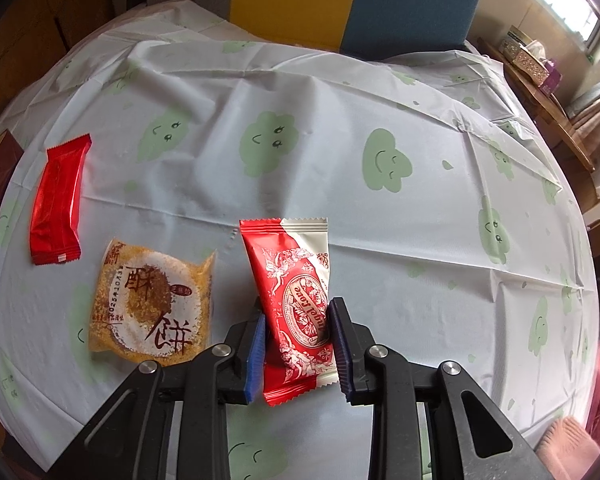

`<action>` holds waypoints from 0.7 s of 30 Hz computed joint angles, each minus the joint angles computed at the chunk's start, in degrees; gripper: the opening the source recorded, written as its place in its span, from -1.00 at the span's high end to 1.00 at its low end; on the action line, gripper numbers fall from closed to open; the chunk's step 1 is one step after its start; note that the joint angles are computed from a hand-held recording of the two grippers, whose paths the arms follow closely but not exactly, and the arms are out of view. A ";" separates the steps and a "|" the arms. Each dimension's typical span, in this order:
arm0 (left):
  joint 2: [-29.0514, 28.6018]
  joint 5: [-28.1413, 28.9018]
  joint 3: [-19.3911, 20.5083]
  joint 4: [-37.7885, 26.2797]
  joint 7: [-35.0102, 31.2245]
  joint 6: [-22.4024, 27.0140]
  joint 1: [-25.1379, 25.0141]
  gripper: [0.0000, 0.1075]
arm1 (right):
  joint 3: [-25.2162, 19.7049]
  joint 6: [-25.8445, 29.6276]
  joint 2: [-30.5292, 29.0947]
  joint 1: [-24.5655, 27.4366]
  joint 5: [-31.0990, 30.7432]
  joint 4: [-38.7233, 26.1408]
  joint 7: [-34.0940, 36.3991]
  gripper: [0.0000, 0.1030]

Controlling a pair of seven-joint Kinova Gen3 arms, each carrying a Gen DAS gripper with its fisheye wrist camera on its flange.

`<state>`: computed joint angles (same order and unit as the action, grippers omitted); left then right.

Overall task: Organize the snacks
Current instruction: 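Carry the red-and-white candy into the tin and open the right tool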

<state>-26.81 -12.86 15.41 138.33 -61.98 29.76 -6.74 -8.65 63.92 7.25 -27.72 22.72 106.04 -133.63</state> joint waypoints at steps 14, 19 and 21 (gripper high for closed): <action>-1.53 1.32 -1.84 0.77 -2.24 -0.50 1.43 -0.18 | -0.39 -6.47 -4.73 2.73 -1.51 1.68 -2.53 0.42; -2.03 2.48 -3.28 1.31 -3.51 -1.31 1.16 -0.18 | -3.69 -7.70 -5.51 -0.28 -3.84 -2.36 -0.23 0.42; -2.11 2.99 -4.04 1.51 -4.12 -1.61 1.11 -0.18 | -4.96 -9.43 -4.87 -2.05 -5.39 -4.38 1.79 0.42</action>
<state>-28.92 -9.87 11.37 139.85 -66.10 28.16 -5.63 -13.61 54.48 2.38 -29.77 17.33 101.66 -131.84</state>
